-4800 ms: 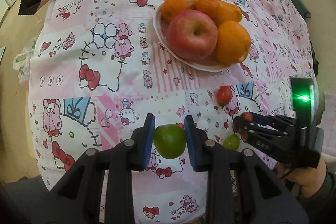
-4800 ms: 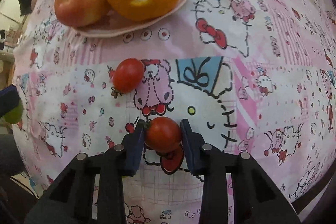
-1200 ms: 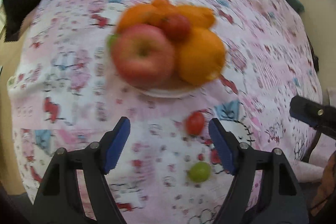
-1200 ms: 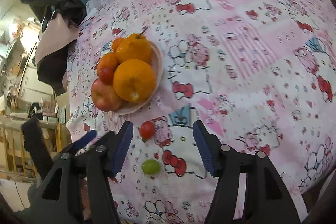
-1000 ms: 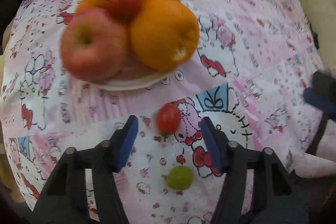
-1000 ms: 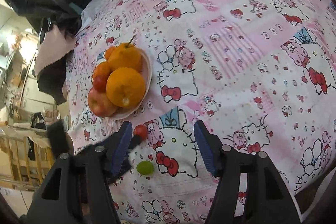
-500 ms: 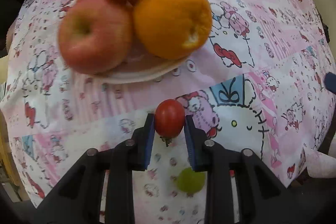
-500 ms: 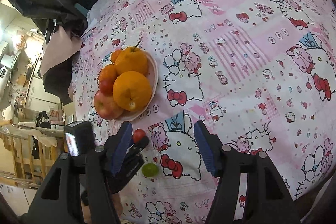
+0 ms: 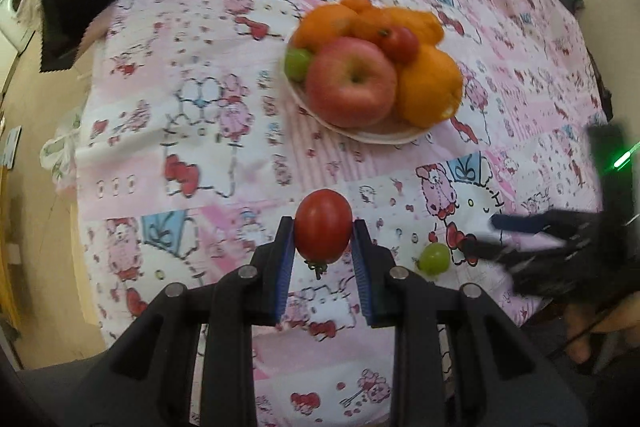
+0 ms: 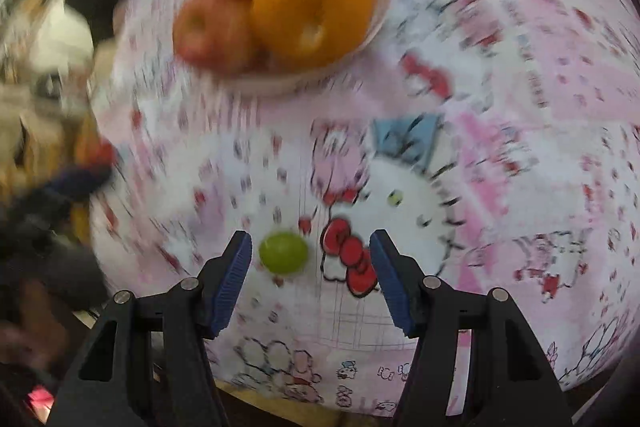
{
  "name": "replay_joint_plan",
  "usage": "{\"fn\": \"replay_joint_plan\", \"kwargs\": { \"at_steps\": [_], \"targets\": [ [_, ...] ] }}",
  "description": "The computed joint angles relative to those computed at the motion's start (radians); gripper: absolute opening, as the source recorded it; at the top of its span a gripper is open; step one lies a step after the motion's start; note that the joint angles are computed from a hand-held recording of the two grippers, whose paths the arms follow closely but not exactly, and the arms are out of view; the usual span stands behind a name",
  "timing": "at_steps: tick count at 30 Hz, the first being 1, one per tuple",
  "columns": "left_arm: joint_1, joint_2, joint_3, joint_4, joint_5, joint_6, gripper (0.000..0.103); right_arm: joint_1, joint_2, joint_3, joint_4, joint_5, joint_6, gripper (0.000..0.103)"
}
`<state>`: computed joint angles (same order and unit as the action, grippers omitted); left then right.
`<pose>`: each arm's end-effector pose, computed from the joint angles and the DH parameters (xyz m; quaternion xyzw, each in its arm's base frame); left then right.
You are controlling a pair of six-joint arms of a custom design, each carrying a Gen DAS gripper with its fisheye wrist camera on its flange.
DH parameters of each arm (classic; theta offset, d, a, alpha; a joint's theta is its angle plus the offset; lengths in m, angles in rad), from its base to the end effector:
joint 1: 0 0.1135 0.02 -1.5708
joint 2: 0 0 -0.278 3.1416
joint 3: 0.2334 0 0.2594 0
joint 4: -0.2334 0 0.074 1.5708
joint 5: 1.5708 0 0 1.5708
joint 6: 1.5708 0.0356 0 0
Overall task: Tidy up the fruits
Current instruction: 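Grasp a red tomato with the left tool while the right tool grasps the small green tomato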
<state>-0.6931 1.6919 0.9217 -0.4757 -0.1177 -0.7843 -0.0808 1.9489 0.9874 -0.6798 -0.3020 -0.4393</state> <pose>0.2422 -0.1958 0.1532 -0.0544 0.9837 -0.0658 0.1585 0.3085 -0.0144 0.0915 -0.1709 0.9731 0.1542 0.0050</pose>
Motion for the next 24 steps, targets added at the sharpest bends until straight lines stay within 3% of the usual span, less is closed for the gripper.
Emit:
{"fn": "replay_joint_plan", "kwargs": {
  "at_steps": [3,13,18,22,24],
  "targets": [
    [0.005,-0.027,-0.039,0.036,-0.028,0.006,0.024,0.072,0.020,-0.044,0.056,0.059,-0.018,0.064],
    [0.063,0.006,-0.091,0.129,0.024,-0.049,0.024,0.202,0.016,-0.136,0.208,0.158,-0.036,0.063],
    [0.067,0.005,-0.087,0.140,0.043,-0.054,0.024,0.243,-0.020,-0.182,0.261,0.174,-0.033,0.039],
    [0.068,0.004,-0.083,0.140,0.048,-0.055,0.024,0.260,-0.050,-0.191,0.245,0.159,-0.025,0.035],
    [0.071,0.003,-0.085,0.140,0.051,-0.059,0.024,0.204,-0.051,-0.137,0.176,0.115,-0.049,0.034]
  ]
}}
